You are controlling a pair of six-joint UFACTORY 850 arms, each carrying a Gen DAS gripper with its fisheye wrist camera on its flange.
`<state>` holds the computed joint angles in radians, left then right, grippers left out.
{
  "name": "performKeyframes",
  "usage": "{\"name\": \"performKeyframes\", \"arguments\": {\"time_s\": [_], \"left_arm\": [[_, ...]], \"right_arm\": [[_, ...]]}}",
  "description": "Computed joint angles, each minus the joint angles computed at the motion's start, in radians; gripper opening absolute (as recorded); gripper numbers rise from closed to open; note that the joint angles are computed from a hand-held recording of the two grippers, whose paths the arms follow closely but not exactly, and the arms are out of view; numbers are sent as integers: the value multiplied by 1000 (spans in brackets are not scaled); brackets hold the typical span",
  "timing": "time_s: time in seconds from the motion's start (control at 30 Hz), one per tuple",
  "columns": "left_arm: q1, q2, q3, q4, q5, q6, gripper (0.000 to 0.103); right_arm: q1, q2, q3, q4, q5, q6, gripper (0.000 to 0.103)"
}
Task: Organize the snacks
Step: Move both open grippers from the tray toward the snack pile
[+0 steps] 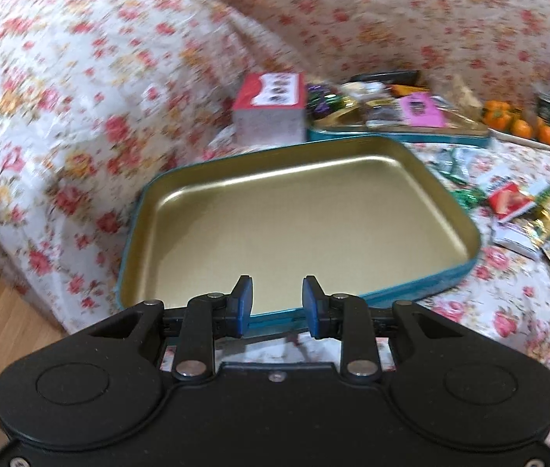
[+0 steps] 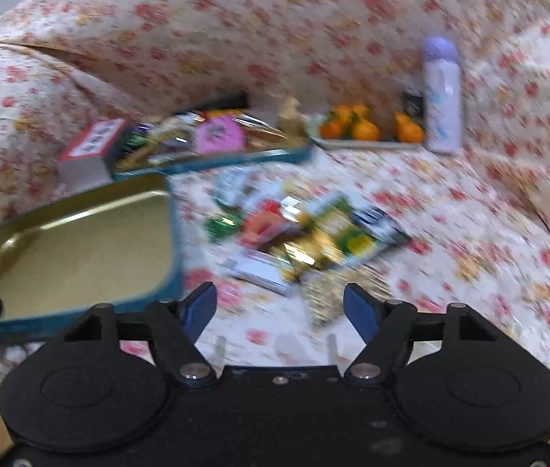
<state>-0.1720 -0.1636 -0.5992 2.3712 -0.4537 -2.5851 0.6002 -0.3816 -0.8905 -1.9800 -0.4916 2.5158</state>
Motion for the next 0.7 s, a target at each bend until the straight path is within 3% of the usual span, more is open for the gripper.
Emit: {"name": "performKeyframes", "arguments": {"time_s": [0.3,0.7], "left_arm": [[-113,-27,-45,9,47,10,39],[-218,-133,-175,-15,127,37,39]], "right_arm": [[-76,13,38,-40,21,65,62],[-131,27,64,-210,100,238,62]]}}
